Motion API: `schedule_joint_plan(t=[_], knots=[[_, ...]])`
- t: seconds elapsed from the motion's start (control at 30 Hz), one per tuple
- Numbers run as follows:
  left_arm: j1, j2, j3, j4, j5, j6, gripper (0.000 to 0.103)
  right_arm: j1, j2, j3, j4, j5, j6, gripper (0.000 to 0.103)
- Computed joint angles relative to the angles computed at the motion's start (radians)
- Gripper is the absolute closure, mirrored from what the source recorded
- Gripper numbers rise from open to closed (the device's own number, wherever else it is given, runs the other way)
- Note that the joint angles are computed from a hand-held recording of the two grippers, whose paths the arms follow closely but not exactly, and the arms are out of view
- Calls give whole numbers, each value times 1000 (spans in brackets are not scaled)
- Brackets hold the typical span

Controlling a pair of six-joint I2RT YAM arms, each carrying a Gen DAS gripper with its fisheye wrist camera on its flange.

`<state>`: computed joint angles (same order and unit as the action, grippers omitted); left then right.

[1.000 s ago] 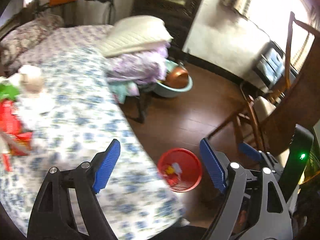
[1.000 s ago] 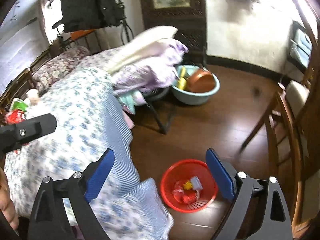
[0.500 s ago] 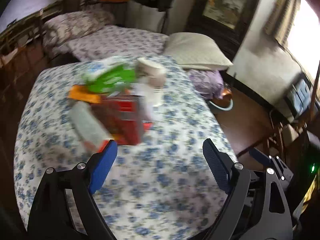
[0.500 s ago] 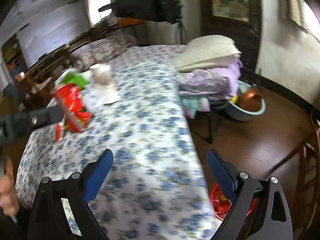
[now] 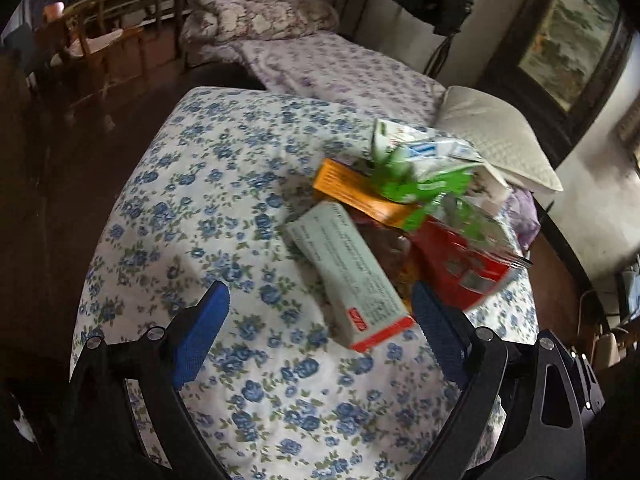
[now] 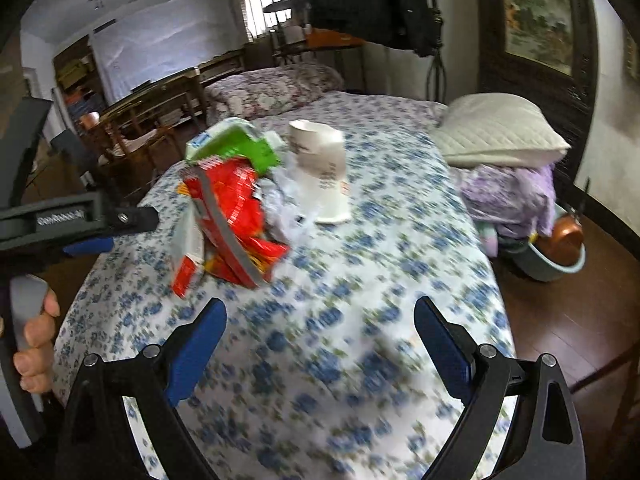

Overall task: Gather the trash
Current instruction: 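Grasp the red snack bag with the right gripper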

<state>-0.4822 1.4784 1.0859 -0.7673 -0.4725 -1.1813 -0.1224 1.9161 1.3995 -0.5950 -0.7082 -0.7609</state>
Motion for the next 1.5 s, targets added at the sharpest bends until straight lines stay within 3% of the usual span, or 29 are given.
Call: schedule_joint_plan(t=[0.37, 0.6, 0.7, 0.9, 1.17, 1.3, 1.5], knots=[[80, 12, -9, -26, 22, -14, 12, 159, 26, 39, 38, 41, 43, 27], [130, -47, -71, 22, 58, -85, 12, 230, 51, 62, 30, 108, 80, 64], [121, -26, -54, 14, 63, -69, 12, 210, 26, 40, 27, 92, 77, 70], [104, 26, -31, 41, 102, -34, 12, 94, 6, 60, -66, 11, 41, 71], [58, 153, 61, -17, 68, -34, 12, -25, 44, 119, -164, 48, -17, 70], [77, 187, 76, -23, 90, -38, 12, -43, 82, 141, -175, 56, -32, 65], [97, 190, 58, 12, 122, -34, 11, -52, 123, 163, -171, 12, -44, 44]])
